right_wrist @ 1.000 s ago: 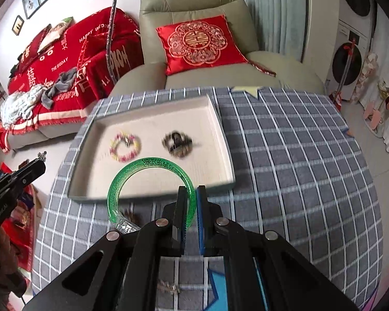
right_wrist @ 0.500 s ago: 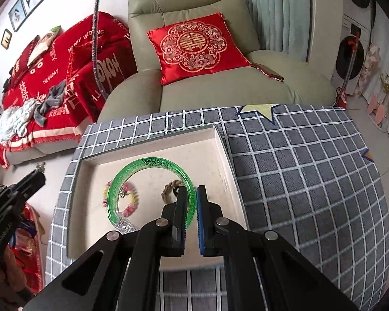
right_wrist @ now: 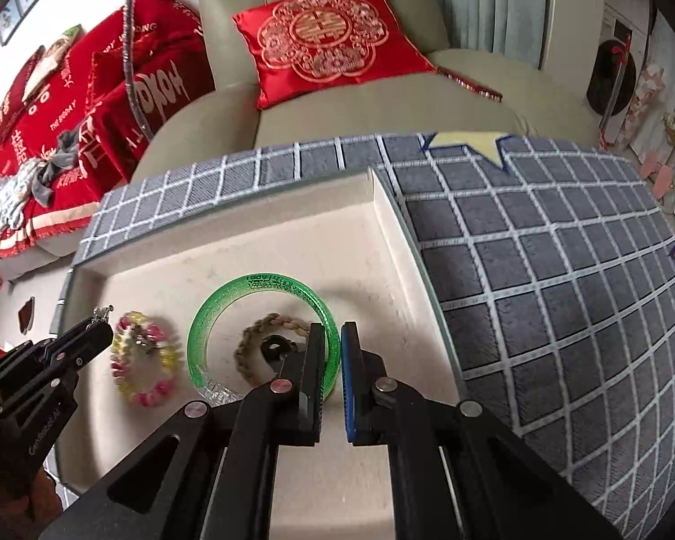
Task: Organize jewelry
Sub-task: 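Place pendant on beaded bracelet with left tool while right tool sets bangle around clip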
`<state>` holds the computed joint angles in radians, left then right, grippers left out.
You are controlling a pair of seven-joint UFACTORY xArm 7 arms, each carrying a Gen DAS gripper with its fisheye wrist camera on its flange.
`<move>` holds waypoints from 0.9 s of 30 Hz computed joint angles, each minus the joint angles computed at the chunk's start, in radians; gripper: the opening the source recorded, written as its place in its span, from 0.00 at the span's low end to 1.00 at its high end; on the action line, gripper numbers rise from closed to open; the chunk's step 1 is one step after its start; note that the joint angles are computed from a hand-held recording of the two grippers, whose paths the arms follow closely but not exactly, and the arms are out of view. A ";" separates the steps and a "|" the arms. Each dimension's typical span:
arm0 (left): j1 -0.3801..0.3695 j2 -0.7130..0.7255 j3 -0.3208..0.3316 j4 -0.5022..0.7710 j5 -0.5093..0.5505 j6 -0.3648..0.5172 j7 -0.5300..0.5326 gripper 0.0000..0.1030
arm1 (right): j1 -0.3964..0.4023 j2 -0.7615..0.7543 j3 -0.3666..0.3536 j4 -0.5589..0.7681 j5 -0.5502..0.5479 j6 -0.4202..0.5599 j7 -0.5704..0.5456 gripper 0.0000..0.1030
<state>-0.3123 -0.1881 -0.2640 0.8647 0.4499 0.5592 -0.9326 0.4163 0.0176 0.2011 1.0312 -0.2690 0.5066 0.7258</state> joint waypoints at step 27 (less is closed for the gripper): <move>-0.036 0.030 -0.013 0.033 0.148 0.095 -0.102 0.24 | -0.001 -0.117 0.021 -0.117 0.111 -0.114 -0.060 0.54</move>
